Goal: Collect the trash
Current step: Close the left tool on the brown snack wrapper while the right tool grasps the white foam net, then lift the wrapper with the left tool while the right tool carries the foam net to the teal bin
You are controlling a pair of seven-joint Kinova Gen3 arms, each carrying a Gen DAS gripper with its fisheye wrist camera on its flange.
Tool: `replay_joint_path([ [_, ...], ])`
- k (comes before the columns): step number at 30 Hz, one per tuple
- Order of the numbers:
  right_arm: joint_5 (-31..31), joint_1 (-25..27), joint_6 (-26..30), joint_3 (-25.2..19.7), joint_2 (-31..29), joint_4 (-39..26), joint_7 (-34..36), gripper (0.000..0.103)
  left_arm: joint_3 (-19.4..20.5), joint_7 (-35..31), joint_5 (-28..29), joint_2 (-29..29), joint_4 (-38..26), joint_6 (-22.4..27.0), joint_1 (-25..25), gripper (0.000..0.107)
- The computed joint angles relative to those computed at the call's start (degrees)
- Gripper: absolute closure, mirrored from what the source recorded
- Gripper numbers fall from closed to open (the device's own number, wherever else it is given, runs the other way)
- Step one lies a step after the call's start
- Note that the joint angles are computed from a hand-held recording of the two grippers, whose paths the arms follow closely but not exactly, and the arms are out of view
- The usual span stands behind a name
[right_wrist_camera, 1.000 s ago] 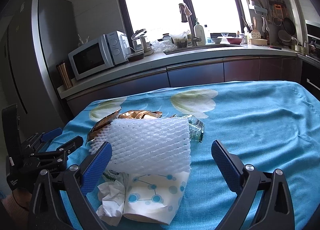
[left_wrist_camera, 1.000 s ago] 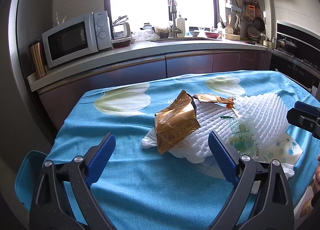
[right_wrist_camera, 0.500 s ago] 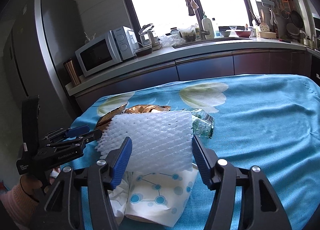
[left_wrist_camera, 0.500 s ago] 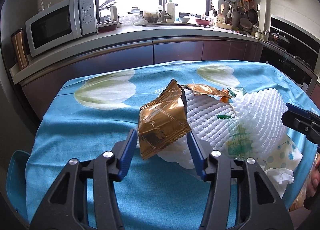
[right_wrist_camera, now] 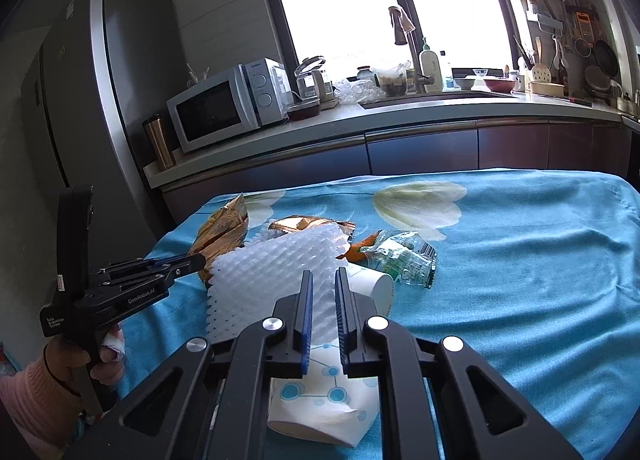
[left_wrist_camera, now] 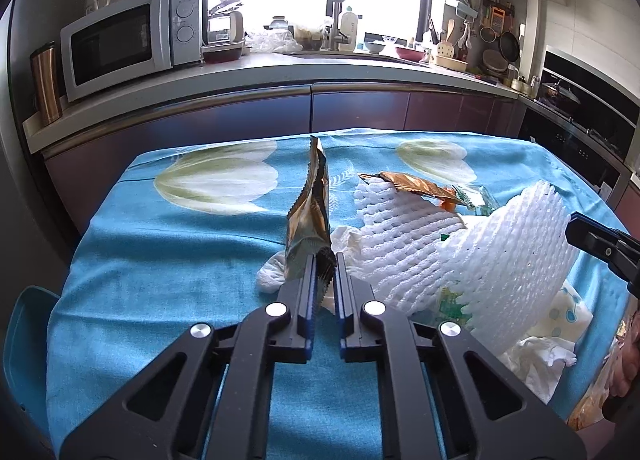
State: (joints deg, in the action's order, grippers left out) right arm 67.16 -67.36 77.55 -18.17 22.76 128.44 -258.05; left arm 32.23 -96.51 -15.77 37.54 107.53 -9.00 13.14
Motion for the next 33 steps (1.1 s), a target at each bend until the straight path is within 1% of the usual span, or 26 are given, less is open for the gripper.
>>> replay_joint_path([
  [1,0.13,-0.13,0.13,-0.09,-0.17,0.01,0.19,0.097,0.26,0.11,-0.07,-0.07,0.24,-0.15,-0.43,0.100],
  [5,1.02,-0.30,0.57,-0.26,-0.50,-0.21,0.80,0.098,1.39,0.82,-0.64,-0.75,1.57,-0.98,-2.28,0.103],
  [11,3.36,-0.54,1.55,-0.67,-1.37,-0.85,2.24,0.098,2.95,3.03,-2.59,-2.86,4.65,-2.67,-5.29,0.104],
  [17,6.53,-0.39,2.95,-1.06,-2.42,-2.46,5.84,0.098,6.62,7.48,-7.24,-5.31,8.52,-5.04,-12.17,0.104],
  [19,7.66,-0.20,3.08,-1.10,-2.49,-3.16,7.21,0.098,6.83,9.17,-8.90,-6.33,9.95,-6.23,-13.94,0.104],
  [21,9.21,0.24,2.52,-1.10,-2.73,-3.39,7.75,0.099,8.28,11.36,-11.40,-7.08,11.11,-6.64,-16.78,0.104],
  [23,9.73,0.91,1.99,-1.00,-2.81,-4.32,9.47,0.099,9.52,13.44,-13.92,-7.54,12.15,-7.23,-19.41,0.105],
  [25,10.45,1.45,1.12,-0.90,-2.91,-4.61,9.74,0.099,10.72,15.44,-16.68,-7.63,12.85,-7.59,-21.87,0.105],
  [29,12.73,2.54,-1.22,-0.73,-3.14,-4.74,9.16,0.099,10.11,18.92,-19.81,-8.53,13.82,-8.07,-23.38,0.105],
  [31,13.50,3.08,-1.86,-0.55,-2.98,-5.67,10.78,0.099,9.67,20.50,-21.64,-8.93,14.43,-8.97,-24.61,0.105],
  [33,15.38,3.77,-3.01,-0.24,-2.93,-6.24,11.64,0.099,8.38,21.80,-22.97,-9.95,14.98,-9.91,-25.42,0.105],
])
